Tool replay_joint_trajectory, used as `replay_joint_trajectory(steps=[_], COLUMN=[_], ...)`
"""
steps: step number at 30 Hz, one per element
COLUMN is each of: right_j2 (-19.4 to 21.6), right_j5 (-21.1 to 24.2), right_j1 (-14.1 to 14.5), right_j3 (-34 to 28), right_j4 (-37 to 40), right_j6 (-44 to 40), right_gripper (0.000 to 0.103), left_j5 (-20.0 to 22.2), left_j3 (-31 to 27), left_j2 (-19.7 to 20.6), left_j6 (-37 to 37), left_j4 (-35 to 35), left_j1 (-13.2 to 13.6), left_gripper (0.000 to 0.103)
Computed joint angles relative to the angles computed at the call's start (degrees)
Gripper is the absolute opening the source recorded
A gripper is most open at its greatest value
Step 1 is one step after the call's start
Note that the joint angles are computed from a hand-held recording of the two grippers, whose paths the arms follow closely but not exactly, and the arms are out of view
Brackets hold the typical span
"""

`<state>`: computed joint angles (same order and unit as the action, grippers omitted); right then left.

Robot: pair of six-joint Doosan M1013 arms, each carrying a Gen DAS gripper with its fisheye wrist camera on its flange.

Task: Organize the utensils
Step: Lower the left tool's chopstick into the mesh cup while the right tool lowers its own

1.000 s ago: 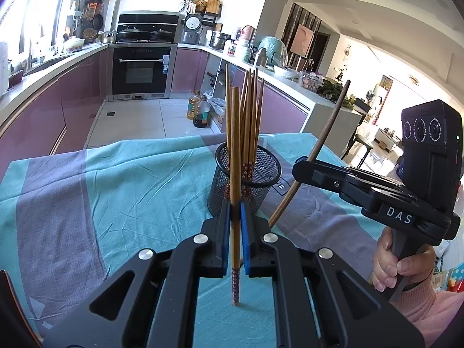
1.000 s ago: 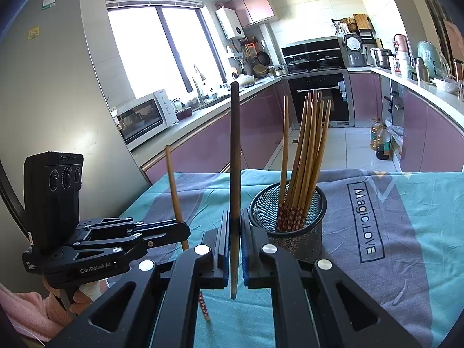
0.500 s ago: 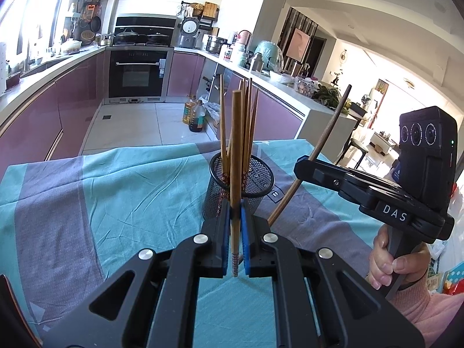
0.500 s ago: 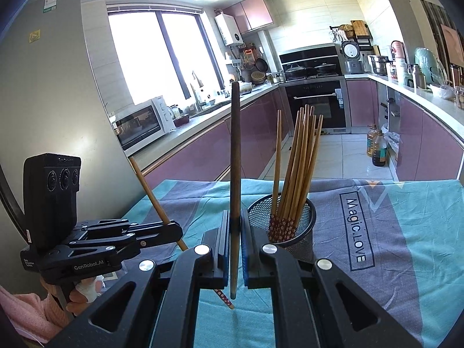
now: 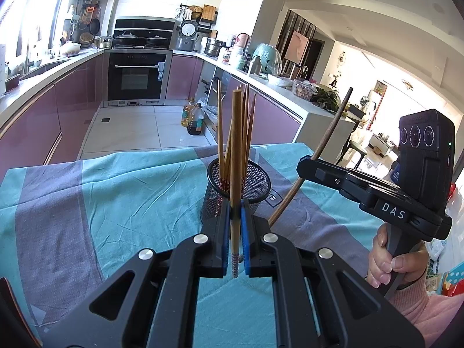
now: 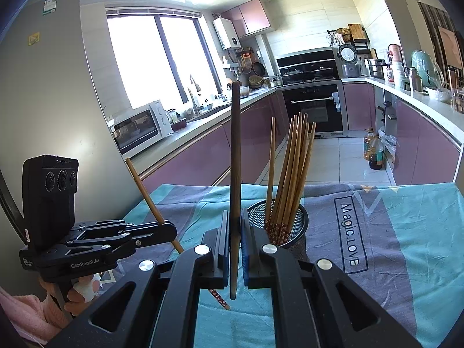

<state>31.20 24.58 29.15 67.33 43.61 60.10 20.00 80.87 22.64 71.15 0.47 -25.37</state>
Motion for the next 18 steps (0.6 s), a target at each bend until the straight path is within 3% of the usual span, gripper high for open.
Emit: replay_joint_trajectory(steps=[13, 18], right_j2=[-0.5, -0.7], right_j5=[-2.1, -3.9], right_j1=[-0.2, -0.1], right_j3=[-0.7, -1.4], right_j4=[0.5, 1.8], right_j6=[-1.9, -4.2], right_gripper=[0.006, 0.006], left_j5=[-3.2, -5.2], left_j3=[0.3, -0.3], left_j2=[-1.3, -1.7], left_j6=[5.6, 4.6], left_j4=[-5.0, -3.0], left_j1=[0.9, 0.9], left_gripper=[0.008, 0.008])
